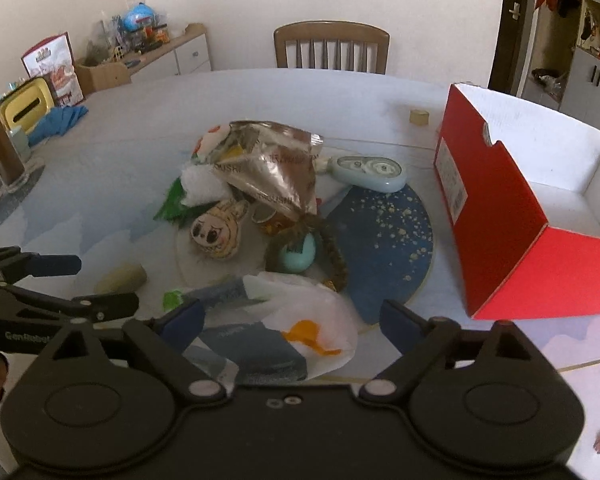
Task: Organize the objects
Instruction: 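Reach the left tool to the cream cylinder while the right tool reaches the white bag, then grasp the cream cylinder with the left tool while the right tool lifts the white bag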
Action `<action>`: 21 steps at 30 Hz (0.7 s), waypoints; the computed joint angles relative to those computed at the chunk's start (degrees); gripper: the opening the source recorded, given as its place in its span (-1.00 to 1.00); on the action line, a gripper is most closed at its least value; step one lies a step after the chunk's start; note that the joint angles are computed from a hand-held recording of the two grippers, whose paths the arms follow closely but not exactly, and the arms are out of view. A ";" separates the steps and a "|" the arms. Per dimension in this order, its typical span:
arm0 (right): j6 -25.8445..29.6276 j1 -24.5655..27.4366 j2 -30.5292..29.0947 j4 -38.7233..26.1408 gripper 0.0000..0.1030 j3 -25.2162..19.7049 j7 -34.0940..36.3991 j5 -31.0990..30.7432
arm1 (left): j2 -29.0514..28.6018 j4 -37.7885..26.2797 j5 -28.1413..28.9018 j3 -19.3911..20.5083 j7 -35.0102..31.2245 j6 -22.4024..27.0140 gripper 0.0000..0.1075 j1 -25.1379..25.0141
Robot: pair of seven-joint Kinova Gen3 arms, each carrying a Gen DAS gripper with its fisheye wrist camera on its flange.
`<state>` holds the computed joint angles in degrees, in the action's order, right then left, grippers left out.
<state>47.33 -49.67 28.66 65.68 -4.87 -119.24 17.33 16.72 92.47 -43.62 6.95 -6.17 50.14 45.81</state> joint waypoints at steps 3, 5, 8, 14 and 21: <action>-0.12 0.70 0.21 -0.07 0.62 -0.60 1.68 -0.64 | 0.19 -0.12 -0.01 0.13 -0.77 0.33 0.30 0.04; 0.20 0.85 0.40 -0.34 0.51 -0.71 2.38 -1.08 | 0.10 -0.12 0.73 0.27 -1.48 0.07 0.17 -0.32; -0.04 1.11 0.24 -0.04 0.39 -1.01 3.54 -1.67 | 0.29 -0.53 0.48 0.14 -2.34 0.70 -0.05 -0.22; 0.35 0.92 -0.19 0.29 0.11 -0.94 4.56 -1.91 | 0.86 -1.54 0.12 0.08 -4.37 2.39 -0.38 0.18; 1.72 -0.17 -1.00 0.79 -0.39 -0.17 3.04 -0.37 | 1.61 -2.22 -1.24 0.03 -5.38 3.50 -0.63 1.21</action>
<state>49.05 -49.84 27.67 66.47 -5.04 -116.20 16.96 18.33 90.26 -44.85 6.98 -11.55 53.64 47.02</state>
